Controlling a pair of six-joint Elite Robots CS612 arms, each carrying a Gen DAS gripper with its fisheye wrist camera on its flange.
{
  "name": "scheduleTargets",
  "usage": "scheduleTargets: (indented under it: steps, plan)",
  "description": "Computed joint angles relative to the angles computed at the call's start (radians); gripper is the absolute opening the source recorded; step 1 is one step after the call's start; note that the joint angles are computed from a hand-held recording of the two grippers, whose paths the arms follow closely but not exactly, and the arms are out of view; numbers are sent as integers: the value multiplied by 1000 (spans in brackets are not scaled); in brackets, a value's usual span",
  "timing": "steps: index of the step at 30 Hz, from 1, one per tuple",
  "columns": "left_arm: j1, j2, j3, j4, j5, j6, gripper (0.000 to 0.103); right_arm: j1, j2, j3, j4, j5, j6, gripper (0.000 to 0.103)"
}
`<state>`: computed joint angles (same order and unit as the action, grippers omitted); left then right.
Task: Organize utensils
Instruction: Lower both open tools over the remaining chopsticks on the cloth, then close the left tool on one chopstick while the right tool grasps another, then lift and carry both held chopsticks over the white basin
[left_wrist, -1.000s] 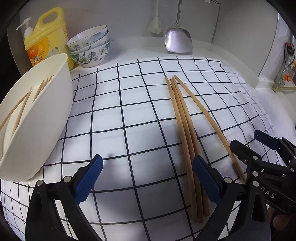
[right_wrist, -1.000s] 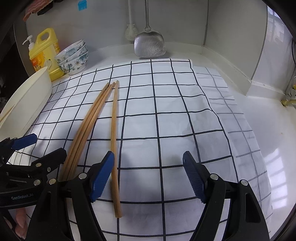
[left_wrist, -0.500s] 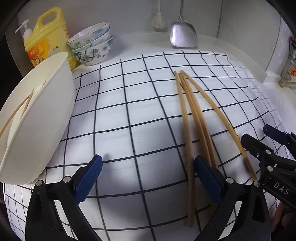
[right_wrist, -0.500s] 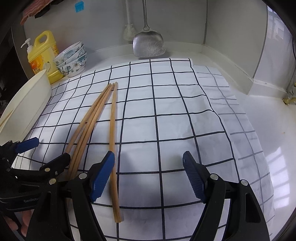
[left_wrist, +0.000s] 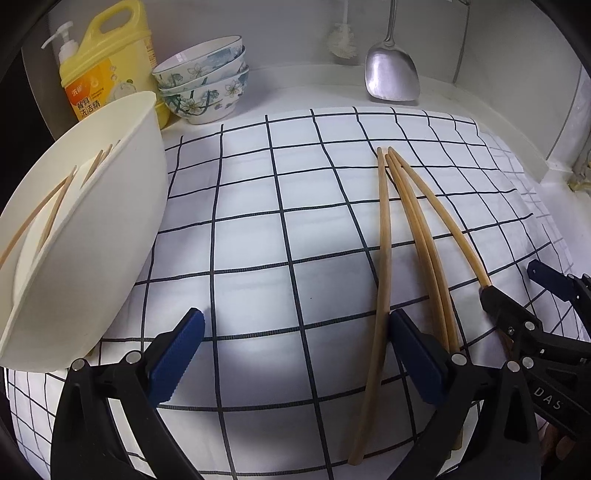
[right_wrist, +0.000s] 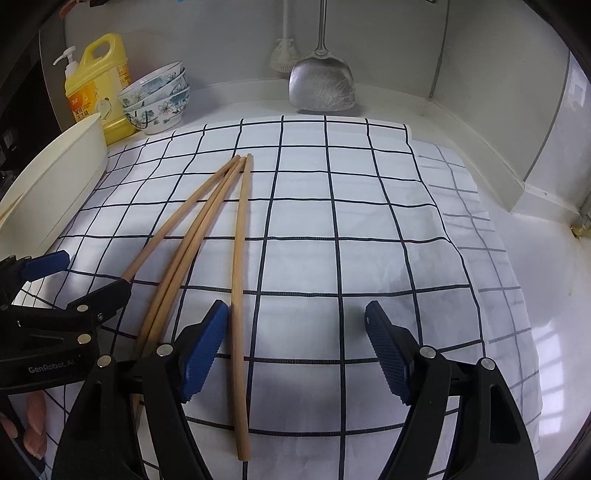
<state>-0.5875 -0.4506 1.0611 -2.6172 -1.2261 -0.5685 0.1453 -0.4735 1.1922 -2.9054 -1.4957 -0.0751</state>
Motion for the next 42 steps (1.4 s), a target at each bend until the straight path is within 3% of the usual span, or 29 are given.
scheduleTargets:
  steps: [5, 11, 15, 19, 30, 42]
  plan:
    - [6, 14, -31, 11, -22, -4, 93, 0, 11, -19, 0, 9, -8, 72]
    - [2, 29, -61, -4, -33, 42, 68, 1, 17, -28, -16, 38, -45, 52]
    - [-2, 30, -60, -27, -46, 78, 41, 5, 17, -30, -15, 53, -68, 35]
    - [-9, 31, -61, -39, -57, 111, 9, 9, 16, -30, -16, 46, -86, 7]
    - [-12, -4, -6, -55, -67, 108, 7, -7, -12, 13, -6, 114, 19, 6]
    - [-32, -145, 153, -102, -37, 6, 7, -6, -116, 121, -30, 211, 7, 6]
